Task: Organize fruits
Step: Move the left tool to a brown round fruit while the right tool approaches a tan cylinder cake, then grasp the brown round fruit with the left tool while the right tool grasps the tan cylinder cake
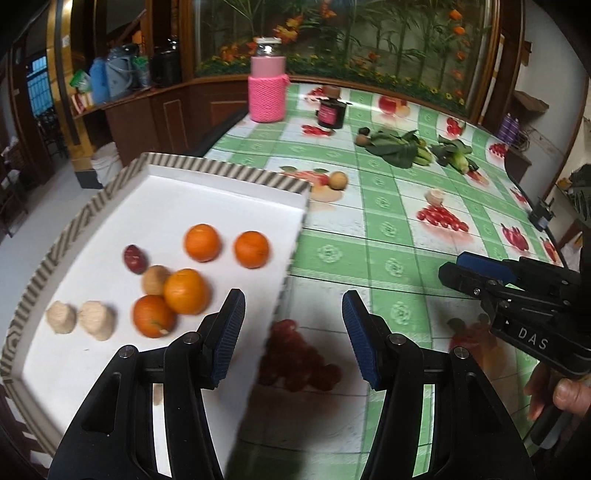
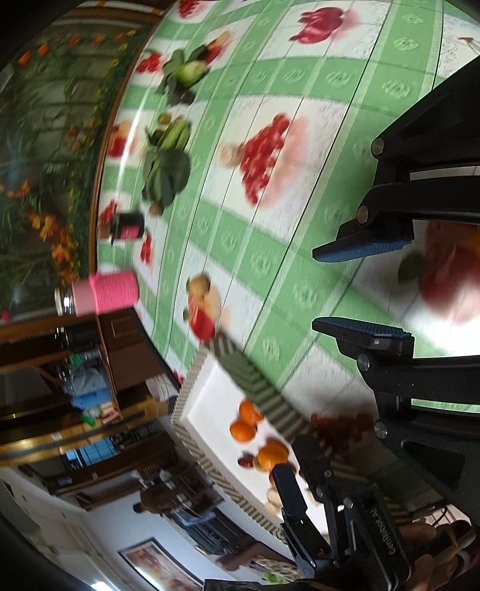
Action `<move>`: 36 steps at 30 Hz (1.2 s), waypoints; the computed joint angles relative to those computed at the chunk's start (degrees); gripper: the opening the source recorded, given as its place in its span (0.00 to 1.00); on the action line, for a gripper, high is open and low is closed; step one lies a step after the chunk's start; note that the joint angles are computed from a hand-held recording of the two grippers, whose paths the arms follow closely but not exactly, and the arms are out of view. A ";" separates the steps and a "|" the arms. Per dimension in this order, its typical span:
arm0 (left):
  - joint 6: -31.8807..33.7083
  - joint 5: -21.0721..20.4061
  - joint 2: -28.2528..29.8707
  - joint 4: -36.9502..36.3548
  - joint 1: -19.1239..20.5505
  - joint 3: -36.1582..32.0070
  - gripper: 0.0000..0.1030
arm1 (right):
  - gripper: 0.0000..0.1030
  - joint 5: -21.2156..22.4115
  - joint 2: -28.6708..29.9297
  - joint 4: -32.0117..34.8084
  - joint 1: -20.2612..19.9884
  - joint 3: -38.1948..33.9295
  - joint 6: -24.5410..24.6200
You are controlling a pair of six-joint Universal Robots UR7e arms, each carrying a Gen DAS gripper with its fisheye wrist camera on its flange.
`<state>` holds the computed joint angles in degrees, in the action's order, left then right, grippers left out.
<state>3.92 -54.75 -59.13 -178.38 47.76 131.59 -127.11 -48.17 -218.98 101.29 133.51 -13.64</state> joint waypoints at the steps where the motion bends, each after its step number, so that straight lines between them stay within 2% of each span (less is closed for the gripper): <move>1: -0.19 -0.09 0.45 0.44 -0.09 -0.48 0.53 | 0.29 0.25 -0.51 -0.35 -0.73 0.46 -0.15; 8: -0.59 -0.82 3.23 2.95 -0.36 -4.09 0.53 | 0.32 0.30 -4.25 -1.67 -5.52 2.76 -0.65; 13: -1.17 -2.37 5.20 6.52 -0.28 -7.84 0.53 | 0.33 2.54 -7.54 1.90 -9.24 2.27 0.42; 17: -2.51 -3.49 6.63 11.13 0.06 -11.78 0.53 | 0.34 2.44 -8.53 4.03 -10.35 -0.28 -0.52; 26: -2.57 -3.10 11.14 16.58 0.38 -20.38 0.53 | 0.34 1.56 -6.35 7.90 -12.27 -7.96 -3.92; 32: -2.29 -3.04 15.09 19.03 1.36 -26.11 0.53 | 0.34 3.92 -5.72 7.23 -14.06 -9.41 -5.99; 36: -3.99 -4.19 17.42 22.96 2.54 -30.11 0.53 | 0.26 5.33 -5.70 5.77 -14.67 -8.99 -6.92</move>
